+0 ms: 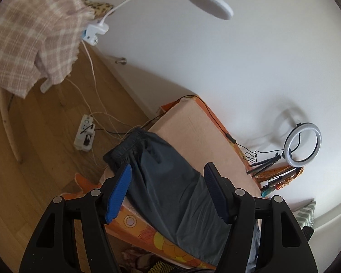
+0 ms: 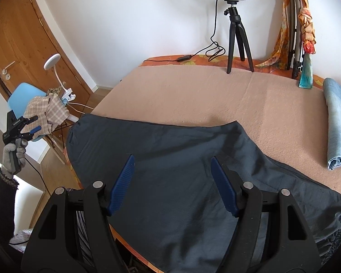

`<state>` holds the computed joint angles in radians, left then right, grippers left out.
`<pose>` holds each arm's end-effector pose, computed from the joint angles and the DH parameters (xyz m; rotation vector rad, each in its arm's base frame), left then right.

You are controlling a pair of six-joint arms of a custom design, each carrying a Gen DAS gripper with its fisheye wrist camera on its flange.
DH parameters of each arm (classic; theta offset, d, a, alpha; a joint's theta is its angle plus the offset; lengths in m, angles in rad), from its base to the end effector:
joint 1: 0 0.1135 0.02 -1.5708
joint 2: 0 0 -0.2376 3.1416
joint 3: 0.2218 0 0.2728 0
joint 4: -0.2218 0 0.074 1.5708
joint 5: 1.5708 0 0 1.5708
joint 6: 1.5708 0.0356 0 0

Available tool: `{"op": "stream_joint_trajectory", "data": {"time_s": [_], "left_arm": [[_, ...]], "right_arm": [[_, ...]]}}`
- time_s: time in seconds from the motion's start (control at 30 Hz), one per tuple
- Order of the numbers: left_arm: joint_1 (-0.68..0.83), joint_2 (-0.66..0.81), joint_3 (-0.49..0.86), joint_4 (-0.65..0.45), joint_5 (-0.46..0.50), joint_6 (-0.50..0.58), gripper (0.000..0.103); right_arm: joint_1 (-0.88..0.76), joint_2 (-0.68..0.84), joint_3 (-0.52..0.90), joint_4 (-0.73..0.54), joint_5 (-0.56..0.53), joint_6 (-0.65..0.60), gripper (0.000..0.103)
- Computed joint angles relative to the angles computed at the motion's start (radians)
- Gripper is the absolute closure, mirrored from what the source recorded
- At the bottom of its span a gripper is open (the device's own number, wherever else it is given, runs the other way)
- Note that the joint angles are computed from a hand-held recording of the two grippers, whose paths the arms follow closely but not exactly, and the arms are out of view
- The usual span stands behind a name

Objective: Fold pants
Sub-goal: 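Grasp the elastic waistband of the dark trousers with the left tool, then lift the waistband with the left tool while the right tool closes on it too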

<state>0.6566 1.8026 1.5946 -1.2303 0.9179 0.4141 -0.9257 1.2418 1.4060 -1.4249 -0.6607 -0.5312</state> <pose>0.3024 0.1973 0.2537 -0.2124 2.3946 -0.9399 0.1540 -0.1683 0.3438 0.3519 2.4318 0.3725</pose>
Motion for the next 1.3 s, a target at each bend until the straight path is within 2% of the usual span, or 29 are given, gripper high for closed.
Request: {"op": "stream_joint_trajectory", "data": {"time_s": [0.17, 0.43, 0.73, 0.93, 1.03, 1.1, 1.23, 1.3], "left_arm": [[-0.017, 0.169, 0.021, 0.032, 0.014, -0.076, 0.037], [-0.07, 0.296, 0.007, 0.185, -0.009, -0.192, 0.037], [-0.124, 0.341, -0.004, 0.28, -0.02, -0.258, 0.037], [-0.122, 0.365, -0.02, 0.347, 0.004, -0.346, 0.037], [-0.116, 0.338, -0.081, 0.443, 0.035, -0.411, 0.04], [-0.117, 0.305, -0.127, 0.514, 0.035, -0.45, 0.047], [-0.132, 0.255, -0.178, 0.595, 0.01, -0.462, 0.068], [-0.135, 0.232, -0.199, 0.632, 0.006, -0.468, 0.075]], "right_arm": [[0.081, -0.009, -0.014, 0.027, 0.042, 0.08, 0.031], [0.173, -0.003, -0.007, 0.062, 0.093, 0.165, 0.031], [0.243, 0.009, -0.006, 0.088, 0.118, 0.225, 0.031], [0.258, 0.023, -0.001, 0.088, 0.115, 0.235, 0.031], [0.261, 0.024, -0.003, 0.089, 0.116, 0.232, 0.031], [0.262, 0.025, -0.003, 0.089, 0.119, 0.233, 0.031], [0.255, 0.03, -0.006, 0.088, 0.114, 0.234, 0.031], [0.252, 0.033, -0.008, 0.088, 0.11, 0.238, 0.031]]}}
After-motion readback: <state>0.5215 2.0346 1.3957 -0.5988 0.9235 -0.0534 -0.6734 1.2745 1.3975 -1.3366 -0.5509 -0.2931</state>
